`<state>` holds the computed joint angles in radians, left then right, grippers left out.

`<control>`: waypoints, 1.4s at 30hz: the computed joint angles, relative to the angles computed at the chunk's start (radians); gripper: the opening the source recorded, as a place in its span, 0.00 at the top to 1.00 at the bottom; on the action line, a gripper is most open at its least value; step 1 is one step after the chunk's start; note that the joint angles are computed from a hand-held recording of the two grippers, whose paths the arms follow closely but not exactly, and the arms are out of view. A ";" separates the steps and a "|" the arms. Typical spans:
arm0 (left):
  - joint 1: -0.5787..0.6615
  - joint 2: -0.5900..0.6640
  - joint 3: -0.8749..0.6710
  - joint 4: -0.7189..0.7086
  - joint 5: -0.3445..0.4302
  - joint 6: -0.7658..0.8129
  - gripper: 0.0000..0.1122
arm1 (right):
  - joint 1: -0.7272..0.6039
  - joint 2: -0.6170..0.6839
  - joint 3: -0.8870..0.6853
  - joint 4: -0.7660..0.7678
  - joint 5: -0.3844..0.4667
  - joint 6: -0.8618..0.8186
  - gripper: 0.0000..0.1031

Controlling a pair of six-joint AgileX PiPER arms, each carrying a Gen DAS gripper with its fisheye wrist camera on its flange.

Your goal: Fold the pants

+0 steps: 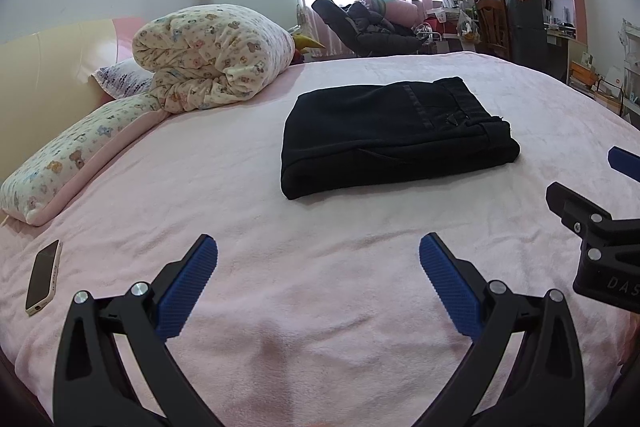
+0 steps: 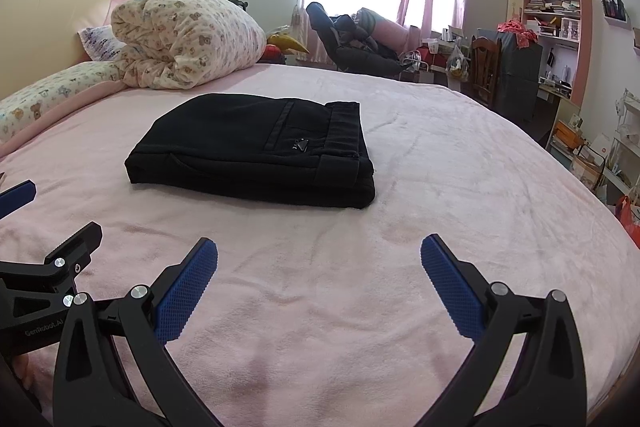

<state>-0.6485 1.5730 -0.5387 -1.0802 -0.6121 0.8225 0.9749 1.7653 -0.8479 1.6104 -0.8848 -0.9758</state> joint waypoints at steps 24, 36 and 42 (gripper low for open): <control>0.028 -0.017 0.005 0.022 0.036 -0.016 0.10 | -0.021 -0.002 0.023 -0.019 0.037 0.003 0.01; 0.023 -0.021 0.017 0.045 0.017 -0.052 0.10 | -0.036 -0.010 0.033 -0.020 0.058 -0.005 0.01; 0.027 -0.023 0.017 0.051 0.022 -0.048 0.10 | -0.038 -0.011 0.034 -0.022 0.060 -0.005 0.01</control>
